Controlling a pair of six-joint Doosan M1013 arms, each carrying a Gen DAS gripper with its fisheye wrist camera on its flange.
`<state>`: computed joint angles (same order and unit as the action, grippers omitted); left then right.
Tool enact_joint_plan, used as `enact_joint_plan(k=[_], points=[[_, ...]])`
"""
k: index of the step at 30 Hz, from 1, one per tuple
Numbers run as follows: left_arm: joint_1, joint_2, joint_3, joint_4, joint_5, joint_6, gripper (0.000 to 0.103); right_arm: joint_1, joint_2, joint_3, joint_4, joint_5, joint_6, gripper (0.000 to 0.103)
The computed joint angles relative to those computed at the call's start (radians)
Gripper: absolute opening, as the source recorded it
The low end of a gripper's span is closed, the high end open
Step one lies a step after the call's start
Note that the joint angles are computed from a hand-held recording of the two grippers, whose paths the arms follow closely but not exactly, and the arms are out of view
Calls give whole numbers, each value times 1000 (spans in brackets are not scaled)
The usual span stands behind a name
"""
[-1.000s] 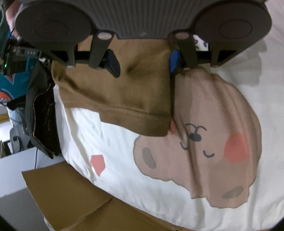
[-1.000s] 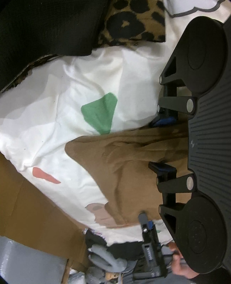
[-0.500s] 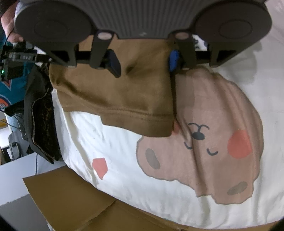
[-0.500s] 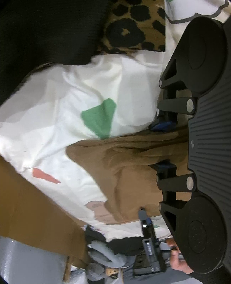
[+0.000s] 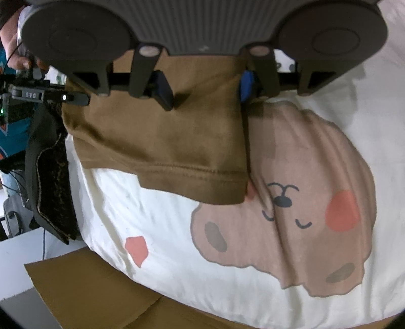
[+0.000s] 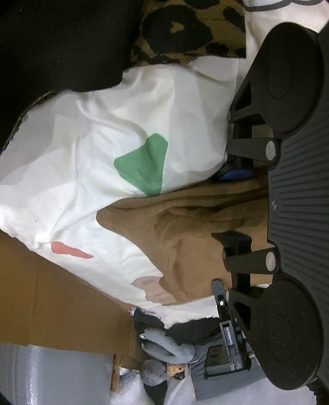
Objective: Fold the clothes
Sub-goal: 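Close the left gripper on the shirt edge while the right gripper closes on the fold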
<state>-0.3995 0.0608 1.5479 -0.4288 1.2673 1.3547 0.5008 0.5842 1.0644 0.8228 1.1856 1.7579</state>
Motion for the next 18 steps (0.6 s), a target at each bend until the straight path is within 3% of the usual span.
enact_joint_plan(k=[2,15,18], points=[[-2,1,-2,5,1,0,56,0,0,0,5,-6,0,28],[1,1,2,-3,-1,7,56,3,17,-18,15,0,13,33],[6,2,3,-15,0,18,56,5,17,-25,9,-2,2,28]])
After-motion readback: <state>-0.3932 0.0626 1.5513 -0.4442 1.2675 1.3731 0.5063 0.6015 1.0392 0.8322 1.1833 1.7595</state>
